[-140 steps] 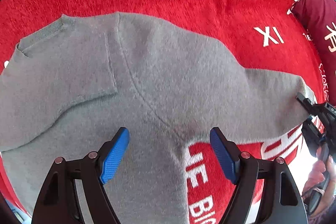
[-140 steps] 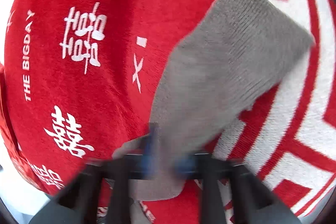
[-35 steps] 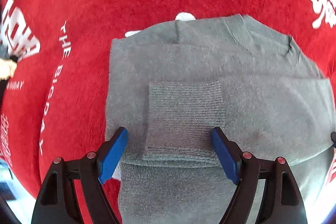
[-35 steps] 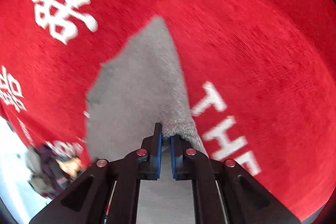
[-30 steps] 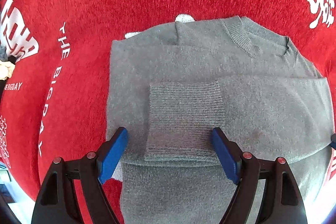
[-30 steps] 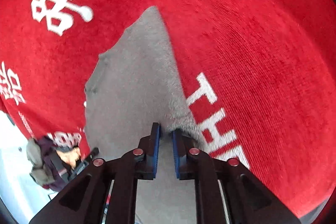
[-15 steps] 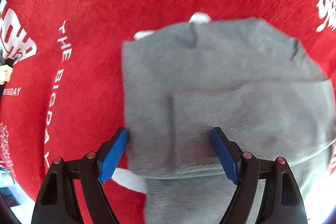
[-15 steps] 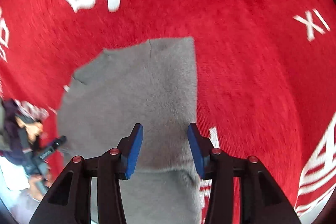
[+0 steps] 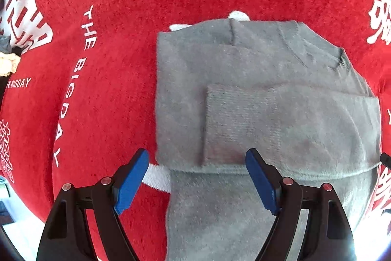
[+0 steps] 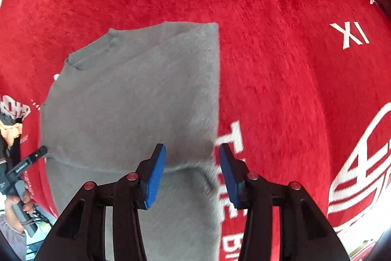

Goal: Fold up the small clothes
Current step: 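Release the folded side with the right tool and lift both tools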

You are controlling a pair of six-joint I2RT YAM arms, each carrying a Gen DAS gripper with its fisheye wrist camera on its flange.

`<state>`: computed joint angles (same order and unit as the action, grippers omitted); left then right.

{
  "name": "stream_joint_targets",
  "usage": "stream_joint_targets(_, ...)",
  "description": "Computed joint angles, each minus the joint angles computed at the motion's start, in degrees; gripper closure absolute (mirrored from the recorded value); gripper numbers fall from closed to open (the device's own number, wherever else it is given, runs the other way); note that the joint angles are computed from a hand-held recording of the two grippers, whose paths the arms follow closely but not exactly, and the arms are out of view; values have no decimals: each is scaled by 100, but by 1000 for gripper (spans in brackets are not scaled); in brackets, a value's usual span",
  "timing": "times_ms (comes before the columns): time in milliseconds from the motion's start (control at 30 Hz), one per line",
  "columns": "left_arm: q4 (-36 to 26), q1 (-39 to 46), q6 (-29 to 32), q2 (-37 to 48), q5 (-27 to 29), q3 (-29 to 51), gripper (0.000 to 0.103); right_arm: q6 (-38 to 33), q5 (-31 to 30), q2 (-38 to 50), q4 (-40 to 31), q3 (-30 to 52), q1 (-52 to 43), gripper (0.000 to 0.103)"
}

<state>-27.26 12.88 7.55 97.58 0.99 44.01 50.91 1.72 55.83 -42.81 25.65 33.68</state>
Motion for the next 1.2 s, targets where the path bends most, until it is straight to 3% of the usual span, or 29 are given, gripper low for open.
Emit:
stream_joint_targets(133,-119,-160,-66,-218,-32,-178,21,420,28,-103,-162,122,556,51)
stream_joint_targets(500,-469,-355,-225,-710,93,-482,21,1244,-131,340,490,169,1672,47)
stream_joint_targets(967,-441,-281,-122,-519,134,-566,21,1406,-378,714,1051,30,1806,46)
stream_joint_targets(1200,-696,-747,-435,-981,264,-1025,21,1502,-592,511,1274,-156,1949,41)
